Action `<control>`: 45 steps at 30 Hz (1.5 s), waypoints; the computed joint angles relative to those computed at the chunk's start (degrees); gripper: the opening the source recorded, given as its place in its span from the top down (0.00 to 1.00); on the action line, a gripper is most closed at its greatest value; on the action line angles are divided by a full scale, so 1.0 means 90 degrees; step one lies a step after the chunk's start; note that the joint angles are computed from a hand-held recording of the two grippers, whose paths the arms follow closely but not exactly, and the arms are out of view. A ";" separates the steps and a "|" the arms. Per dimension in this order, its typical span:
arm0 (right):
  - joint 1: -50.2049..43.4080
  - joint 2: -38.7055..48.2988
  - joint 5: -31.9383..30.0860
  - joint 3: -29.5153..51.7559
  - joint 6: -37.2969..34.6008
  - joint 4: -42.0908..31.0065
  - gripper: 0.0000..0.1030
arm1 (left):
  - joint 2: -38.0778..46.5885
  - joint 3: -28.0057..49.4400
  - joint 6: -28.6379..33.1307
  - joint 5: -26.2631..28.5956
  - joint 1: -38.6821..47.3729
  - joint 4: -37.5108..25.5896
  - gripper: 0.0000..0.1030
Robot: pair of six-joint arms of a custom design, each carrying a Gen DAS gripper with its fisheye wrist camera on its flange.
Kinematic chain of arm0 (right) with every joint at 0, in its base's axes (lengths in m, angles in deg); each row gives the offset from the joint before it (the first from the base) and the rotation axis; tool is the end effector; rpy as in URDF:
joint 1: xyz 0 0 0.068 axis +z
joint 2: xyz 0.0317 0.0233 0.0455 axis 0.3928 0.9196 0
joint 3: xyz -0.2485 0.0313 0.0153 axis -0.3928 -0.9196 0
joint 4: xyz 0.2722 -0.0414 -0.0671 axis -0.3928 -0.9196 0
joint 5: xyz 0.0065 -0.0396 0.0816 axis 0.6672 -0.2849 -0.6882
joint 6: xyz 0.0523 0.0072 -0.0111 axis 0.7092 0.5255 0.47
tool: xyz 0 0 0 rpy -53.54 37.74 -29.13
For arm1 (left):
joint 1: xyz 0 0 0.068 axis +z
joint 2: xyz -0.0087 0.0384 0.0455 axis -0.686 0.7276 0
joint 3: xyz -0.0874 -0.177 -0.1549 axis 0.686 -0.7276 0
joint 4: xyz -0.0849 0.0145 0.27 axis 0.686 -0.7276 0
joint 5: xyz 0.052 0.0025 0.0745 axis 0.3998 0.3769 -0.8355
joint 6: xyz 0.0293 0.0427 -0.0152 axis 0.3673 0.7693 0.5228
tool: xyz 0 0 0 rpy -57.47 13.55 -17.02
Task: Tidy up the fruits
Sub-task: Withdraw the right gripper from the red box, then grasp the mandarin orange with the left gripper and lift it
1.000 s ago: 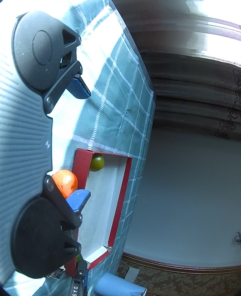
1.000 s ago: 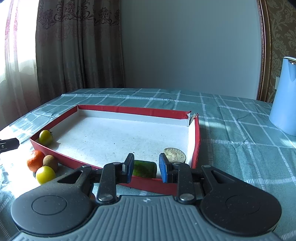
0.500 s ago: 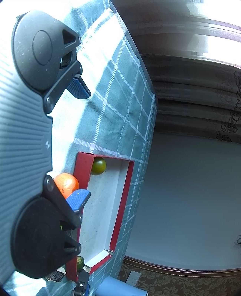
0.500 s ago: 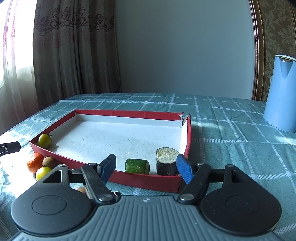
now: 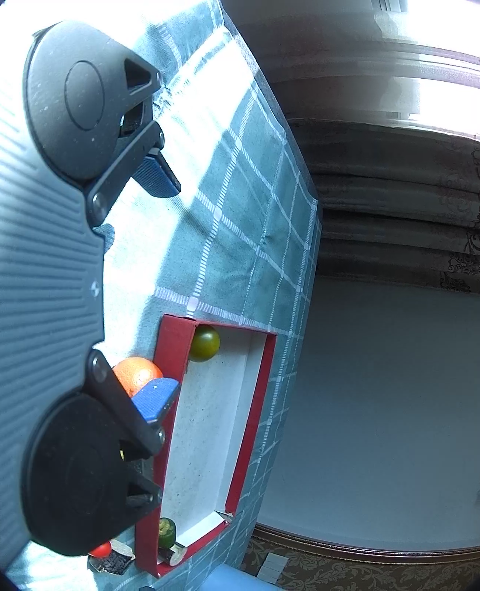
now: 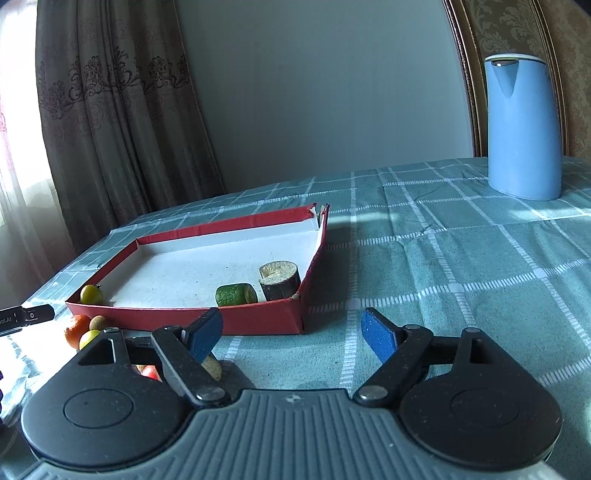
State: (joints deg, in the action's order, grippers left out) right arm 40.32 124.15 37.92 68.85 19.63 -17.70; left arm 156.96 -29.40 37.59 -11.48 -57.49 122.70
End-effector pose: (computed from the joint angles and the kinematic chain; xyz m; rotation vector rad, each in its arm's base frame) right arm 0.3436 0.1139 -0.0017 -0.2185 2.0524 0.5287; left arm 0.2388 -0.0423 0.0013 -0.4899 1.9680 0.1100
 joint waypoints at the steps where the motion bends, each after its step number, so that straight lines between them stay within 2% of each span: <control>1: -0.0069 0.0053 -0.0085 0.0078 0.0164 -0.0066 0.20 | 0.0041 -0.0084 0.0077 0.0205 0.0046 0.0224 0.00; 3: -0.0165 0.0107 -0.0218 0.0202 0.0363 -0.0264 0.20 | 0.0377 -0.0322 0.0427 0.0639 0.0051 0.1195 0.00; 5: -0.0248 0.0174 -0.0352 0.0243 0.0547 -0.0250 0.20 | 0.0703 -0.0442 0.0764 0.0672 -0.0131 0.1926 0.00; 8: -0.0275 0.0204 -0.0427 0.0267 0.0583 -0.0266 0.20 | 0.0874 -0.0453 0.1276 0.0602 -0.0472 0.2208 0.00; 11: -0.0249 0.0193 -0.0404 0.0239 0.0553 -0.0227 0.20 | 0.1012 -0.0334 0.1808 0.0285 -0.0919 0.2290 0.10; 13: -0.0278 0.0208 -0.0458 0.0242 0.0574 -0.0208 0.20 | 0.0765 -0.0164 0.1946 0.0175 -0.1033 0.1605 0.19; 14: -0.0283 0.0212 -0.0469 0.0251 0.0584 -0.0221 0.19 | 0.0637 -0.0098 0.1966 0.0160 -0.1044 0.1286 0.20; 19: -0.0302 0.0256 -0.0504 0.0269 0.0582 -0.0134 0.15 | 0.0390 0.0174 0.1923 0.0102 -0.0881 0.0520 0.21; 21: -0.0299 0.0259 -0.0519 0.0298 0.0572 -0.0192 0.15 | 0.0241 0.0290 0.1808 0.0275 -0.0693 0.0095 0.22; 23: -0.0296 0.0262 -0.0519 0.0291 0.0575 -0.0171 0.15 | 0.0065 0.0507 0.1677 0.0422 -0.0518 -0.0630 0.33; 24: -0.0295 0.0267 -0.0519 0.0289 0.0579 -0.0156 0.15 | 0.0013 0.0605 0.1629 0.0589 -0.0414 -0.0909 0.35; 30: -0.0299 0.0251 -0.0527 0.0275 0.0564 -0.0176 0.15 | 0.0017 0.0750 0.1731 0.0954 -0.0301 -0.1054 0.45; 33: -0.0294 0.0248 -0.0521 0.0270 0.0567 -0.0169 0.15 | -0.0033 0.0872 0.1656 0.1377 -0.0132 -0.1382 0.54; 34: -0.0297 0.0248 -0.0526 0.0268 0.0566 -0.0168 0.15 | -0.0041 0.0872 0.1620 0.1506 -0.0086 -0.1408 0.60; 35: -0.0298 0.0251 -0.0526 0.0267 0.0571 -0.0158 0.15 | -0.0039 0.0855 0.1608 0.1566 -0.0070 -0.1367 0.61; 38: -0.0296 0.0258 -0.0525 0.0275 0.0575 -0.0156 0.15 | -0.0008 0.0873 0.1626 0.1324 -0.0227 -0.1371 0.61; 45: -0.0284 0.0275 -0.0506 0.0288 0.0580 -0.0156 0.15 | -0.0050 0.0745 0.1551 -0.0013 -0.0972 -0.1205 0.62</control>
